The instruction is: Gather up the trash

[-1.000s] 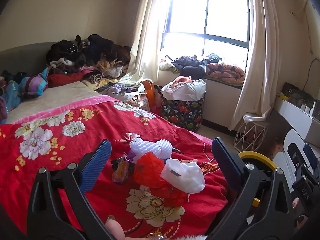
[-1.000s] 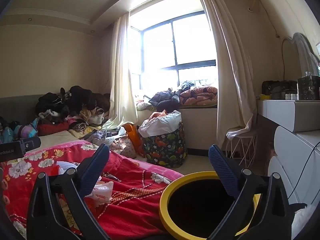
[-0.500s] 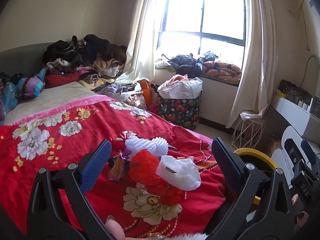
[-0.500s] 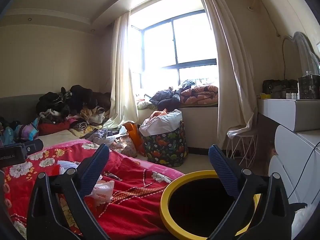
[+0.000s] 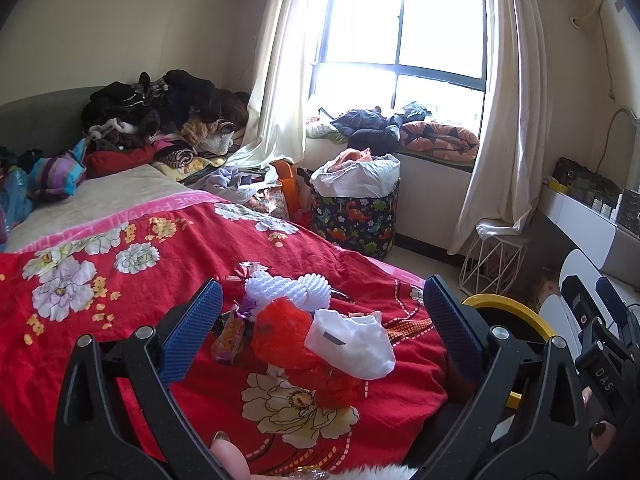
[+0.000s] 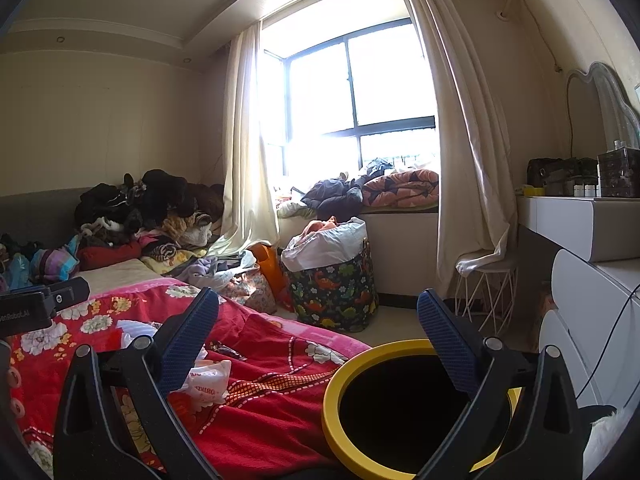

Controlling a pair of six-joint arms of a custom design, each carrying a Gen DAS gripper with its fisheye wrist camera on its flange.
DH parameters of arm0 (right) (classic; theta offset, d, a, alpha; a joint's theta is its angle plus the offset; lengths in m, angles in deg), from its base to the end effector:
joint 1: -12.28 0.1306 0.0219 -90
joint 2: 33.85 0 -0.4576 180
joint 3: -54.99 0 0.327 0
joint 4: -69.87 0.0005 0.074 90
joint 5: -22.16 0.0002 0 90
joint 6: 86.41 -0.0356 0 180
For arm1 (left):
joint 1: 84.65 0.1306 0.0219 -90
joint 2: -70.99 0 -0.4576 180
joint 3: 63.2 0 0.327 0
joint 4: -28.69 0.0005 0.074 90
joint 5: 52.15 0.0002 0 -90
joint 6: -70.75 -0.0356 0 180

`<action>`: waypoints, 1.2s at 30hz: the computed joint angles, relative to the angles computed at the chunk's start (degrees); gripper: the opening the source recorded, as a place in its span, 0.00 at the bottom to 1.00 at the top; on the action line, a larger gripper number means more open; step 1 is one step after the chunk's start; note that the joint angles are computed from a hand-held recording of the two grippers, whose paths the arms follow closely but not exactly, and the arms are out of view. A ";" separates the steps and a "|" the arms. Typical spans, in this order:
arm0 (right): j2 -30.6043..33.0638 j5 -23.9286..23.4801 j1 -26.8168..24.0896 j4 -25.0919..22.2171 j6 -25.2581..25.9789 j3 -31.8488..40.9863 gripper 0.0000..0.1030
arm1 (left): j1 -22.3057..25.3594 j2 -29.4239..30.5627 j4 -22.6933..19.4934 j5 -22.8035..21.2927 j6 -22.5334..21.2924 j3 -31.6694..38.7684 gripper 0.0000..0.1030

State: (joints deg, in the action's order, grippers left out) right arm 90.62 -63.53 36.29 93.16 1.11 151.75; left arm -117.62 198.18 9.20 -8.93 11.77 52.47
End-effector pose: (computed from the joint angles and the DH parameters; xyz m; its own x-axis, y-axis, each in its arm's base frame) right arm 0.6220 0.2736 0.3472 -0.0849 0.0094 -0.9963 -0.3339 0.9419 0.0374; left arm 0.6037 -0.3613 0.3790 -0.2924 -0.2310 -0.9280 -0.3524 0.9281 -0.1199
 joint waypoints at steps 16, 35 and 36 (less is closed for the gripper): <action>0.89 -1.30 0.49 0.42 0.49 0.28 0.94 | -0.12 0.25 -0.07 -0.02 0.37 0.12 0.90; 2.19 -11.20 1.37 -7.56 4.98 4.22 0.94 | 1.57 -1.16 -0.38 1.61 4.39 -3.01 0.90; 2.29 -11.61 1.45 -8.05 5.20 4.53 0.94 | 1.86 -1.38 -0.73 1.82 5.16 -3.31 0.90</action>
State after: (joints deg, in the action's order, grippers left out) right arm 92.91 -75.14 37.74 85.11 6.31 156.28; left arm -115.76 196.80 8.47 -7.11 16.93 49.16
